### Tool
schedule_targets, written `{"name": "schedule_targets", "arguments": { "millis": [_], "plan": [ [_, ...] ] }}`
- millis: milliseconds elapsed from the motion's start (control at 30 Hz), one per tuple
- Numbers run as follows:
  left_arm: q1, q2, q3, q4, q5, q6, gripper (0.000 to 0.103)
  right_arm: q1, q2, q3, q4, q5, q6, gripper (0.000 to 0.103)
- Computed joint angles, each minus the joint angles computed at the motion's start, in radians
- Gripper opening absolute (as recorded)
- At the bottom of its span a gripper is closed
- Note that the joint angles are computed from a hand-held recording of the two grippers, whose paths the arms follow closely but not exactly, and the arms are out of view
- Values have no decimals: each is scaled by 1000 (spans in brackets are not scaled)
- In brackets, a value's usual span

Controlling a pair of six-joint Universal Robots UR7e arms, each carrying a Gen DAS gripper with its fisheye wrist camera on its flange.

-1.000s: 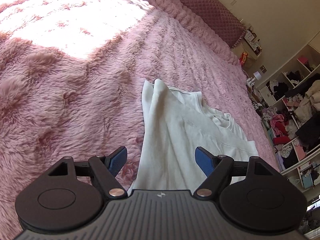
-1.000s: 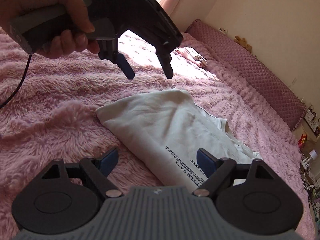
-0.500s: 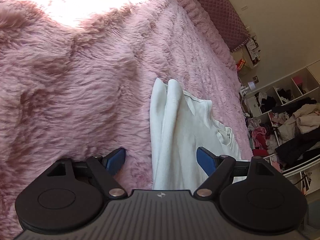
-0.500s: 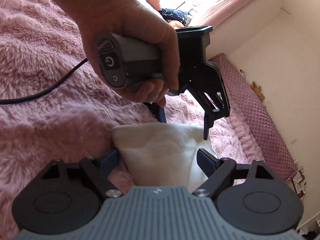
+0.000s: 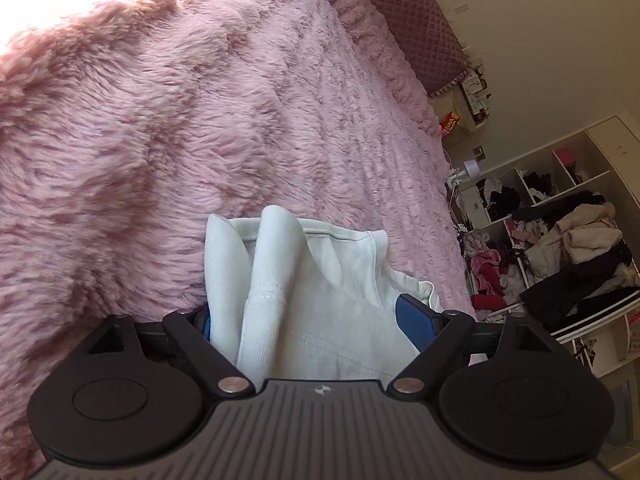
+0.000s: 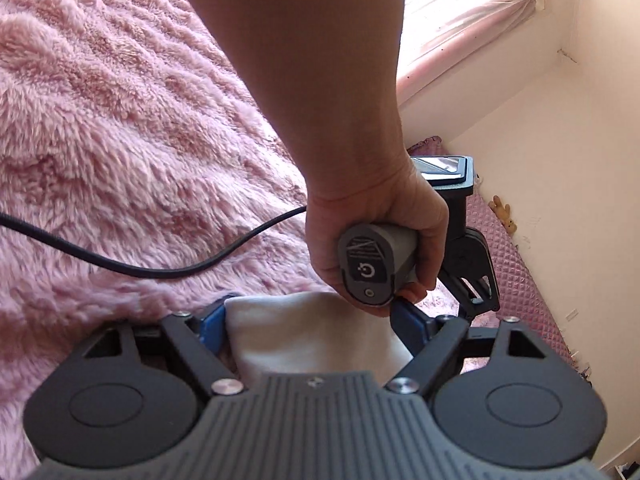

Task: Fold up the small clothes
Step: 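Grasp the sweatshirt end with the right gripper while the left gripper grasps it, then lift the held end with both grippers and fold it over the body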

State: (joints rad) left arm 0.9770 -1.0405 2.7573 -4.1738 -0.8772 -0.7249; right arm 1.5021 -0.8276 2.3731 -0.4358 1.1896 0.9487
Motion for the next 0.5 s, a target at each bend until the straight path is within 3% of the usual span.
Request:
{"name": "schedule_targets", "arguments": {
  "millis": [167, 233, 267, 300, 333, 367, 400, 500],
  "plan": [
    [16, -44, 10, 43, -16, -51, 81, -36, 8, 15, -23, -52, -52, 75],
    [26, -80, 11, 87, -26, -72, 70, -42, 11, 16, -27, -61, -66, 71],
    [25, -99, 15, 112, -18, -85, 65, -39, 9, 15, -25, -58, -62, 60],
    [22, -106, 19, 124, -7, -94, 54, -36, 12, 22, -36, -43, -55, 46],
    [20, -114, 22, 139, 2, -102, 38, -28, 8, 21, -32, -32, -43, 12],
    [15, -130, 26, 171, 14, -116, 29, -24, 5, 23, -36, -25, -34, 4],
    [11, -135, 34, 177, 23, -123, 24, -19, -4, 23, -26, -16, -18, 3],
    [-5, -120, 48, 130, 31, -120, 22, 2, -35, 20, 5, 3, 39, 2]
  ]
}}
